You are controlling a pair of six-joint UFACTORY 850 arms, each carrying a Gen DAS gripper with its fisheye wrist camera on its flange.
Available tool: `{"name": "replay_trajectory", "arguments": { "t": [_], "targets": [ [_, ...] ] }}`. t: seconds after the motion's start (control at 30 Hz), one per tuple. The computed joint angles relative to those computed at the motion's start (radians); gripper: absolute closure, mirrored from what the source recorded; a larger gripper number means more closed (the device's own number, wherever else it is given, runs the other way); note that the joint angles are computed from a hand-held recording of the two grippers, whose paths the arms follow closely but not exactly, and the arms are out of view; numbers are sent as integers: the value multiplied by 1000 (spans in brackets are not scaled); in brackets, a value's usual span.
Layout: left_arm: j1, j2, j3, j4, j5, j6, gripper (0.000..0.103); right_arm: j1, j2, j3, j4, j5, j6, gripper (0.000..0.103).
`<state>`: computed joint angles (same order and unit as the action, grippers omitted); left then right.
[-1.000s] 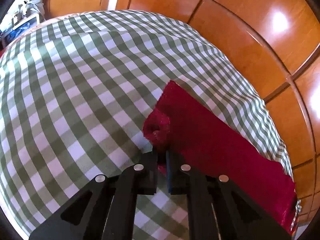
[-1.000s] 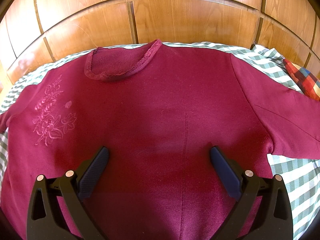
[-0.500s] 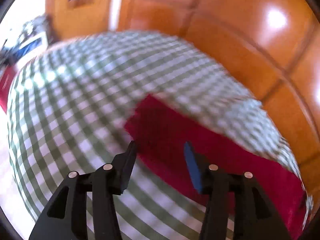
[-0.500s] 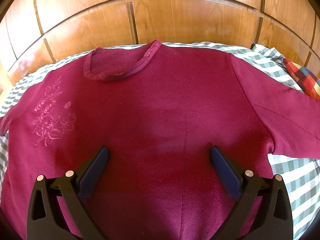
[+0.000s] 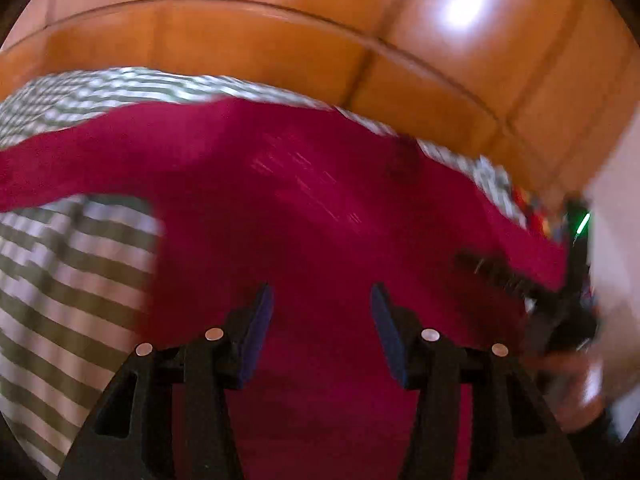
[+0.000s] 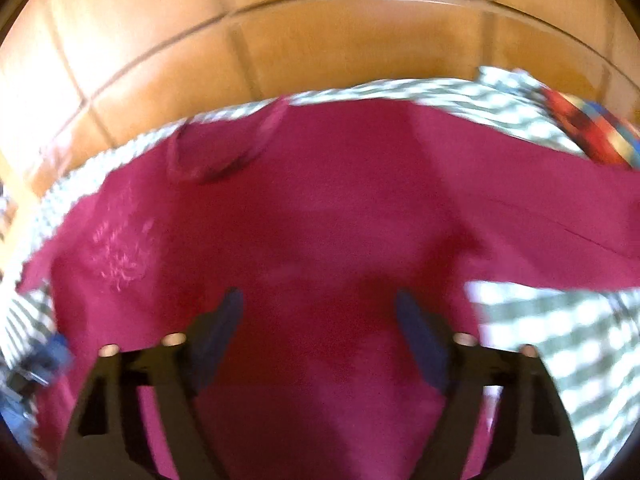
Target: Fold small clothes
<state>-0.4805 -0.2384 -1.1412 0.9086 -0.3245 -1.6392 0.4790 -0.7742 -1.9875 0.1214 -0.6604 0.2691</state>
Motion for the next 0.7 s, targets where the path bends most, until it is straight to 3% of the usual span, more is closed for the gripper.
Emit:
{"name": "replay_trajectory", "arguments": {
  "t": [0.03,0.13,0.3,0.43,0.5,0.6,0.63,0.67,0.7],
  "targets": [
    [-23,-25,-24,1,-39,29,51,-26,44,60,8,33,29,41],
    [-58,-62,-44,13,-97,82,45,-118,160,216,25,114,126,49],
    [-55,-46,-7,53,-43,20,38,-298,298,398,-6,214,355,50],
    [-54,-55,-11,44,-32,59,26,-405,325,454,60,267,431,50],
    [-60,-68,-25,30,-42,84,24,-438,300,436,101,256,414,50],
    [-62,-70,-29,20,-45,103,22,-447,240,358,18,195,481,55],
    [-62,-71,-30,18,-46,105,21,-442,214,316,-28,157,510,59],
    [-61,-72,-32,14,-46,108,21,-436,203,298,-75,135,534,73],
    [-61,-76,-36,12,-47,110,21,-426,180,250,-148,90,566,79]
  ]
}}
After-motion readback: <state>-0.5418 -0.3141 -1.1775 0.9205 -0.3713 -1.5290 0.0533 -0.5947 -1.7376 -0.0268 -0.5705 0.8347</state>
